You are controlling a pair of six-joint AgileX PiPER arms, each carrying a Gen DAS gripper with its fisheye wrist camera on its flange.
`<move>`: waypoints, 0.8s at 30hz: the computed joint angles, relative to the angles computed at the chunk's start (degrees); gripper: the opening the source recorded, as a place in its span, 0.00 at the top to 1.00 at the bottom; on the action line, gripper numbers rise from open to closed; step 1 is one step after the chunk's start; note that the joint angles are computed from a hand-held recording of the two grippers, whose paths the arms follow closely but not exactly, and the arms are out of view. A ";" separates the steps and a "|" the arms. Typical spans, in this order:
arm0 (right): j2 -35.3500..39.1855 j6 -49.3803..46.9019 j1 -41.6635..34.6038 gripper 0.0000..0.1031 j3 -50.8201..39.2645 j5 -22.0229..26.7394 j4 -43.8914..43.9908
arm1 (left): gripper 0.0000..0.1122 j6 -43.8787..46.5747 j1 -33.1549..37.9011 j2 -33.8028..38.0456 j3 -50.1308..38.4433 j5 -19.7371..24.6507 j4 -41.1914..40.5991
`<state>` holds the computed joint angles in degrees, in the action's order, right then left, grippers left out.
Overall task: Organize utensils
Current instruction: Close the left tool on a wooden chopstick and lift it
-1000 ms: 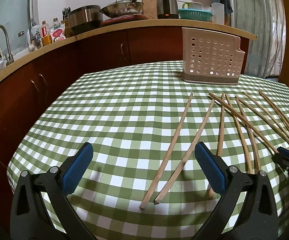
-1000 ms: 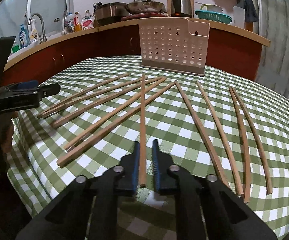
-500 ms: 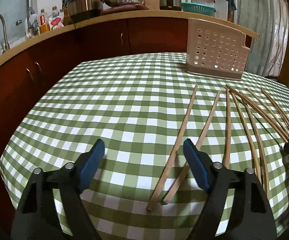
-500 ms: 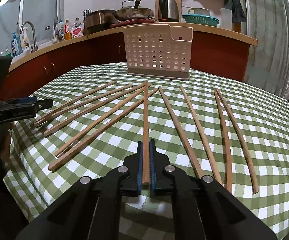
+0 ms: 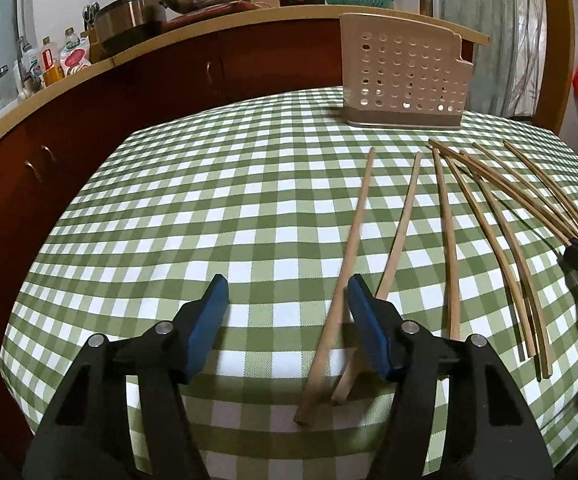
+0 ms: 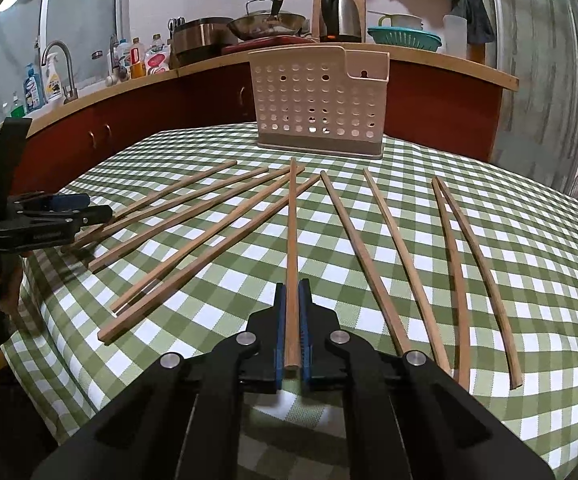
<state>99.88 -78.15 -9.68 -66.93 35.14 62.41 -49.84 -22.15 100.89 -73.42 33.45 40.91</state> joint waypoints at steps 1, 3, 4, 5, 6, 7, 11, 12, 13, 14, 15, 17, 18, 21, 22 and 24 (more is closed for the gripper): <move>0.02 0.12 -0.02 0.93 -0.07 0.07 -0.07 | 0.46 0.74 0.02 -0.08 0.06 -0.10 -0.60; 0.10 0.25 0.02 0.93 -0.18 0.07 -0.07 | 0.47 2.26 -0.23 -0.16 0.13 0.24 -1.74; 0.08 0.20 0.03 0.93 -0.16 0.05 0.02 | 0.50 3.25 -0.27 -0.02 -0.12 0.74 -2.48; 0.08 0.09 -0.03 0.93 -0.15 0.09 0.14 | 0.53 4.57 -0.07 0.12 -0.39 1.02 -3.70; 0.07 -0.01 -0.08 0.93 -0.14 0.13 0.28 | 0.55 6.19 0.46 0.12 -0.48 0.73 -5.54; 0.11 -0.20 -0.19 0.93 -0.13 0.20 0.44 | 0.60 7.22 0.96 0.04 -0.43 0.27 -6.90; 0.17 -0.51 -0.61 0.93 -0.18 0.40 0.96 | 0.76 12.42 2.73 -0.77 0.71 -2.62 -12.86; 0.21 -0.42 -0.69 0.93 -0.24 0.48 0.96 | 0.80 13.33 2.76 -0.97 0.95 -3.00 -13.57; 0.20 -0.35 -0.76 0.93 -0.26 0.54 0.97 | 0.87 15.23 2.82 -1.14 1.12 -3.43 -15.25; 0.16 -0.38 -0.81 0.93 -0.22 0.54 1.03 | 0.89 15.30 2.57 -1.15 1.13 -3.38 -15.18; 0.10 -0.34 -0.86 0.93 -0.23 0.60 1.03 | 0.90 15.27 2.27 -1.15 1.09 -3.16 -14.93; -0.18 -0.76 -0.94 0.93 0.07 0.50 1.49 | 0.94 15.61 1.81 -1.15 1.05 -2.99 -14.88; -0.29 -1.11 -1.03 0.93 0.22 0.46 1.82 | 0.94 16.30 1.96 -1.40 1.29 -3.54 -15.85; -0.82 -1.98 -1.26 0.93 0.68 0.28 2.84 | 0.94 14.27 1.51 -1.85 1.68 -3.68 -14.19; -0.92 -2.09 -1.30 0.93 0.70 0.26 3.05 | 0.94 13.59 1.31 -1.85 1.60 -3.56 -13.50; -1.47 -3.36 -1.62 0.93 1.17 0.04 4.49 | 0.94 11.68 0.85 -2.36 1.96 -3.47 -11.92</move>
<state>98.41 -81.51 -11.30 -65.76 35.18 66.91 -38.15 -21.30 98.53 -71.46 29.99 28.98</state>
